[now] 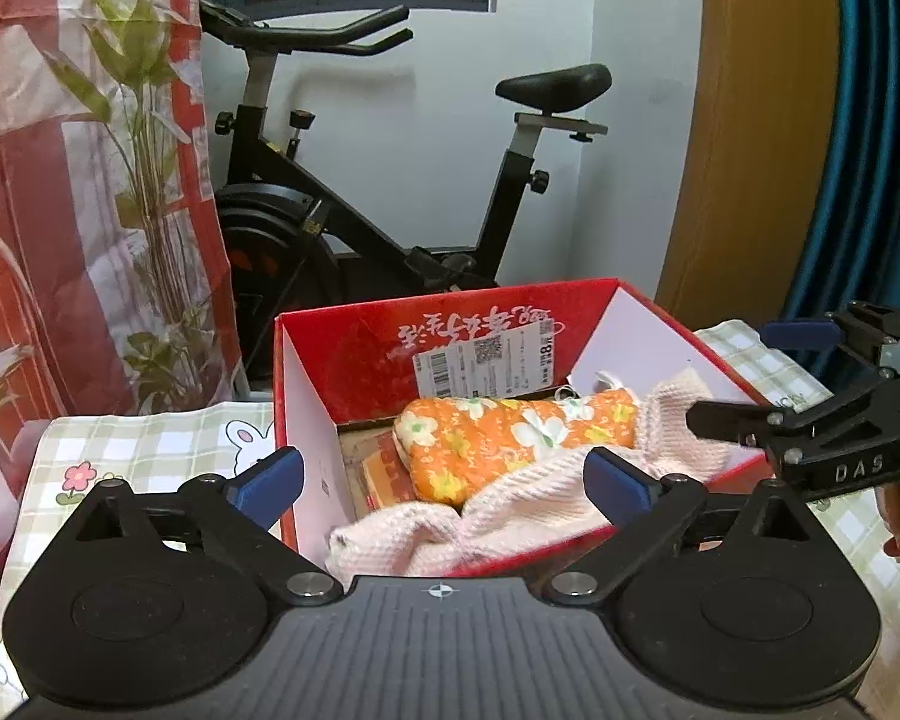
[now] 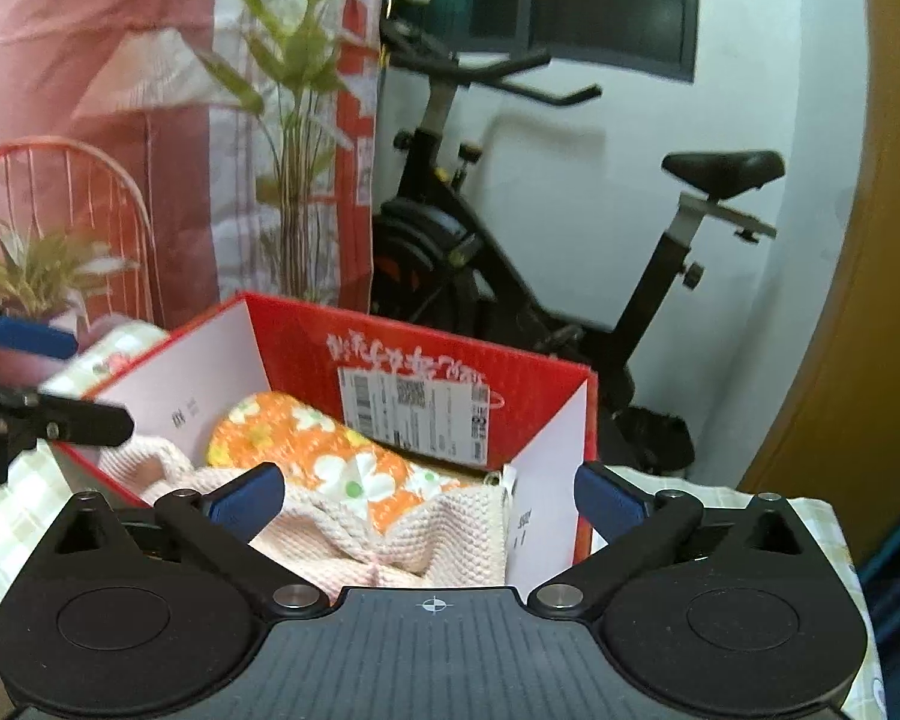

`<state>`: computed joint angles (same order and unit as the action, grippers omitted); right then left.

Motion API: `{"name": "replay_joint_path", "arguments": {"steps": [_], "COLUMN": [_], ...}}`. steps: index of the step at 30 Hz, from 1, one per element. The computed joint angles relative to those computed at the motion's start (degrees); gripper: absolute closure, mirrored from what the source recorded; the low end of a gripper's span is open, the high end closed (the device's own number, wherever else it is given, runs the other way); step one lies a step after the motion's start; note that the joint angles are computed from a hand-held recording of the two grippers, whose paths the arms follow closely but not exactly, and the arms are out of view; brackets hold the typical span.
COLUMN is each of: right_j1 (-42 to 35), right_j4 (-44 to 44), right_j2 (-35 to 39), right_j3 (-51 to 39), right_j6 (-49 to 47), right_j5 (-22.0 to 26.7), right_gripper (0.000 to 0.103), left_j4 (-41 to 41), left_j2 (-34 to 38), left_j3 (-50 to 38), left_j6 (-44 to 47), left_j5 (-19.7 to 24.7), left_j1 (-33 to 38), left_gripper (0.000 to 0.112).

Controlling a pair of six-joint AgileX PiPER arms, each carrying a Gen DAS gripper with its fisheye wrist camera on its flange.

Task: Organize soft objects
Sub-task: 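Move both grippers back to the bag of green cables on the table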

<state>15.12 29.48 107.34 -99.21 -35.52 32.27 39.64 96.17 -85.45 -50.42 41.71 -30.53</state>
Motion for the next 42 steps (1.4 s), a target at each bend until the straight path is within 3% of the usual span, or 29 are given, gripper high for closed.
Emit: {"name": "replay_joint_path", "arguments": {"steps": [7,13,20,24,28,34,37,42], "right_j1": [-1.11,-2.19,-3.28,-3.45,-2.80,-2.65,-3.90,-5.40], "right_j4": [16.46,30.88,40.03,38.88,40.18,43.06,50.73,48.84], "right_j2": [-8.38,-14.16,-17.30,-16.14,-14.51,-12.13,-11.98,-11.53], "right_j3": [14.31,24.64,33.79,36.31,38.77,41.31,43.05,42.95], "right_j6": [-14.30,-28.67,-36.78,-35.60,-37.50,-40.77,-47.21,-45.29], "right_j5": [-7.66,-10.06,-11.92,-12.46,-14.50,-16.08,-14.45,-10.86], "right_gripper": [0.000,0.000,0.000,0.000,0.000,0.001,0.001,0.003], "left_j4": [11.49,12.81,14.74,12.33,14.08,9.01,6.59,-2.37], "left_j2": [-2.24,-3.08,-5.61,-3.63,-3.69,-0.85,0.11,1.54], "left_j3": [4.41,6.86,13.93,13.21,16.31,14.93,14.51,13.56], "left_j6": [-12.51,-18.20,-26.14,-25.79,-30.12,-25.12,-23.72,-17.20], "left_j5": [6.60,9.41,4.32,5.03,0.32,-2.26,-3.70,-7.94], "left_j1": [-7.72,-11.55,-12.71,-12.55,-11.80,-11.26,-10.73,-8.23], "left_gripper": [0.009,0.009,0.009,0.009,0.009,0.010,0.017,0.041]}}
